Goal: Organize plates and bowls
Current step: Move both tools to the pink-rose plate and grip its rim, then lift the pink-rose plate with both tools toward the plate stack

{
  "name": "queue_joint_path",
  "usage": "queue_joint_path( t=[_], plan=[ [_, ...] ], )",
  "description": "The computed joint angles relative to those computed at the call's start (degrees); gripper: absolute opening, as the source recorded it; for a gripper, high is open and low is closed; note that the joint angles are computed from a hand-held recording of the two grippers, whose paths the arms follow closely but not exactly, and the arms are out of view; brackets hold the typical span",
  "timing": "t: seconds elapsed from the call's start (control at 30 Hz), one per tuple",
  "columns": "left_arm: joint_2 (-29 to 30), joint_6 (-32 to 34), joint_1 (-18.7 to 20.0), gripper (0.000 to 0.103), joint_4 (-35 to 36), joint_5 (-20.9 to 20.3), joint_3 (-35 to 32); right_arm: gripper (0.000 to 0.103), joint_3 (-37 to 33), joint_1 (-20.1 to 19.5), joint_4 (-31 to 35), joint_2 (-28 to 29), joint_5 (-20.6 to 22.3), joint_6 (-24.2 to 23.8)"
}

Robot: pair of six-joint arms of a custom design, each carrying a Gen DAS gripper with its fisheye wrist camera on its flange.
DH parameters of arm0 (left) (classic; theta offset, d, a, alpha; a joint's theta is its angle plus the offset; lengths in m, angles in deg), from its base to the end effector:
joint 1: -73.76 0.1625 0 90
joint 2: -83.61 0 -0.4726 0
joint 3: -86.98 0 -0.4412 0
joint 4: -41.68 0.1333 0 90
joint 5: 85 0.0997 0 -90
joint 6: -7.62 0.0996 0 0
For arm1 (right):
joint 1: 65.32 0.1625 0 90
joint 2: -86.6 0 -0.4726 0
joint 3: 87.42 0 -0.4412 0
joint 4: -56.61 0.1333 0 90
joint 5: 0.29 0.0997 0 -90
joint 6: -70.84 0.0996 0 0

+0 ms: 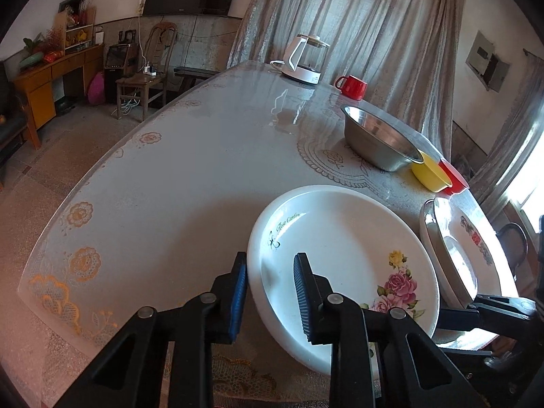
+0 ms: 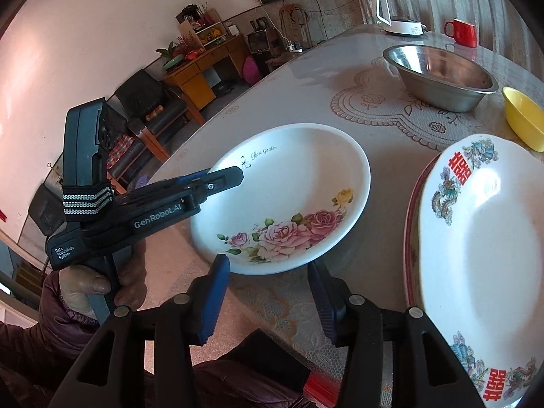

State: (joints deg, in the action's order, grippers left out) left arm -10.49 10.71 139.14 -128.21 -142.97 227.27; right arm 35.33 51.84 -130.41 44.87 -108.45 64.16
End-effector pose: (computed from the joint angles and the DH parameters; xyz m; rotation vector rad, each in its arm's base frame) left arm 0.0020 -0.4425 0.3006 0.3972 2.5402 -0.8994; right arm 0.3391 -0.4369 -0.0222 0.7661 -2.7378 0.4738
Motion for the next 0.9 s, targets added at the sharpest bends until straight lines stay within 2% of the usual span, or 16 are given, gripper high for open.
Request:
queue_joint_path(
  t=[0.33,0.5,0.7,0.9],
  plan=[
    [2.0,1.2,0.6,0.026,-2.5,2.5,-1.1,0.055,-5.1,0.3,1.7,3.1,-4.8,2.5],
    [2.8,1.0,1.2,0.027,-1.9,2.1,-1.9,0.055,-8.3,1.8,2.9,5.3,-10.5,2.4],
    [3.8,2.7,0.9,0.027,-4.4,3.1,-1.6,0.055,-9.9,3.2,2.8,7.4,-15.7,2.3],
    [4.3,3.1,0.7,0.026,-5.5,3.9,-1.4,0.056,-12.5,4.3,3.7,9.4,-20.6,-0.2]
  ],
)
